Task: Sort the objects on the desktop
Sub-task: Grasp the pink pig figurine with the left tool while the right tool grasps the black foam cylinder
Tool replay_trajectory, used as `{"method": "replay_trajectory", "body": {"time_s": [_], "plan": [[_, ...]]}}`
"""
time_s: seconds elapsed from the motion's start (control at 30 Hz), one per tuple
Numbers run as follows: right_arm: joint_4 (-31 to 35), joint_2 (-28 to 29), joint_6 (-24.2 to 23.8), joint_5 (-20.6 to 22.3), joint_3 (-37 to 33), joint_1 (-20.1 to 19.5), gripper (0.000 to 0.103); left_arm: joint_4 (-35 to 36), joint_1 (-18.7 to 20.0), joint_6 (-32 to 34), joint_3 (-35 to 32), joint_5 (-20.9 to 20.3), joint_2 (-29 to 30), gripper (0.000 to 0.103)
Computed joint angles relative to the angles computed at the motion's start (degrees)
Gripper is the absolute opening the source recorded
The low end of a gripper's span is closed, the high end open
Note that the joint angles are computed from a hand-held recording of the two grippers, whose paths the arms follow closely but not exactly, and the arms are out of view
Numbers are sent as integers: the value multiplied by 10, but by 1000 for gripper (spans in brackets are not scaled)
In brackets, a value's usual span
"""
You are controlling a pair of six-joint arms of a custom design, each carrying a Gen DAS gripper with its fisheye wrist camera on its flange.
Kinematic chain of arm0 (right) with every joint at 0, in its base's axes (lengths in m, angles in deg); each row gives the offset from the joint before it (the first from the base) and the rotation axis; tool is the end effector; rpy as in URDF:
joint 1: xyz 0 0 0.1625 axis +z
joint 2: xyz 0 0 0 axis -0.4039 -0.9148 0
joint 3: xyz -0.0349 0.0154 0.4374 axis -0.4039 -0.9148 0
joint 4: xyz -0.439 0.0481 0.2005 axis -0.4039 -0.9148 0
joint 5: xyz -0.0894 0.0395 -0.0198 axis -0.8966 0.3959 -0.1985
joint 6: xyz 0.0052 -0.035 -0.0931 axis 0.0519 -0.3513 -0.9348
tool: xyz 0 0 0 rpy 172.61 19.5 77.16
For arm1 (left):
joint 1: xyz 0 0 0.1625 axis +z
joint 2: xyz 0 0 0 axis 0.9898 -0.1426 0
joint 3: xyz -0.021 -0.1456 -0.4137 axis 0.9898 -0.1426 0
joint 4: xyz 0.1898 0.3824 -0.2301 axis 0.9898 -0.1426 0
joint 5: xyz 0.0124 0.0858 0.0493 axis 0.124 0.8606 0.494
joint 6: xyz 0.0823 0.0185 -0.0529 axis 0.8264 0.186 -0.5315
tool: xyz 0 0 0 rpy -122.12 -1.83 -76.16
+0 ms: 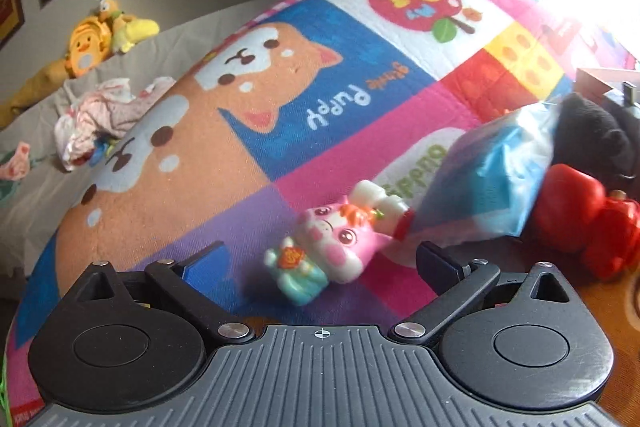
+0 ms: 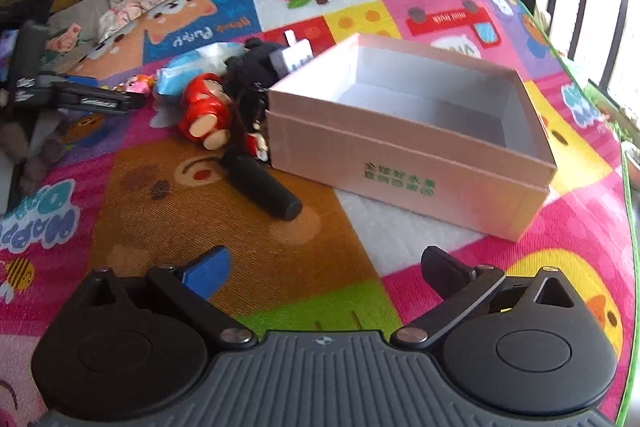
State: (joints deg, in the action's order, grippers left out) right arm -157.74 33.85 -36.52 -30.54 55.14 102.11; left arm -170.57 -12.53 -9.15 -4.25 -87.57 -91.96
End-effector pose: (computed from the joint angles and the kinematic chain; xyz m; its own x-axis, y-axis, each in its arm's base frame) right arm -0.0171 -0.6283 0.1186 -0.6664 -0.1645 0.7272 -0.6370 0.6326 -0.4406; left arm -0.0982 -0.8173 -0.0121 -0.5323 0.1734 -0.8286 0.7590 0.5314 -0.3763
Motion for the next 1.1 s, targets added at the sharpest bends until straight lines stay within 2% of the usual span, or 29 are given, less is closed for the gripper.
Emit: {"method": "replay_trajectory", "body": {"time_s": [0.03, 0.07, 0.17, 0.23, 0.3, 0.33, 0.43, 0.57, 0.73, 0.83, 0.97, 1.0, 1.1], "plan": [[3, 4, -17, 6, -4, 4, 93, 20, 3, -13, -8, -4, 0, 83], [6, 9, -29, 8, -12, 9, 90, 34, 5, -23, -11, -10, -1, 77], [7, 35, -58, 12, -43, 20, 84, 27, 2, -11, -16, -1, 7, 75], [30, 49, -60, 9, -68, 25, 73, 8, 0, 10, -2, -5, 4, 71], [68, 55, -42, 2, -88, 28, 50, 13, -3, -4, 36, -20, -19, 68], [82, 56, -34, -1, -94, 28, 46, 15, -7, -13, 61, -29, -33, 68], [63, 55, -46, 8, -84, 22, 37, 16, -21, -39, 143, -61, -78, 67], [82, 14, -43, 32, -45, 13, 17, 40, -50, -76, 239, -110, -122, 69], [58, -12, -73, 28, -5, 1, 17, 47, -74, -121, 289, -130, -128, 77], [34, -7, -69, 17, -3, -2, 23, 26, -83, -142, 299, -107, -120, 86], [9, 2, -66, 37, -4, -5, 44, 30, -86, -175, 311, -93, -127, 92], [-7, 10, -73, 33, -8, -3, 48, 33, -86, -178, 314, -94, -129, 93], [-114, 65, -113, -19, -44, 12, 48, 33, -86, -176, 324, -100, -136, 95]]}}
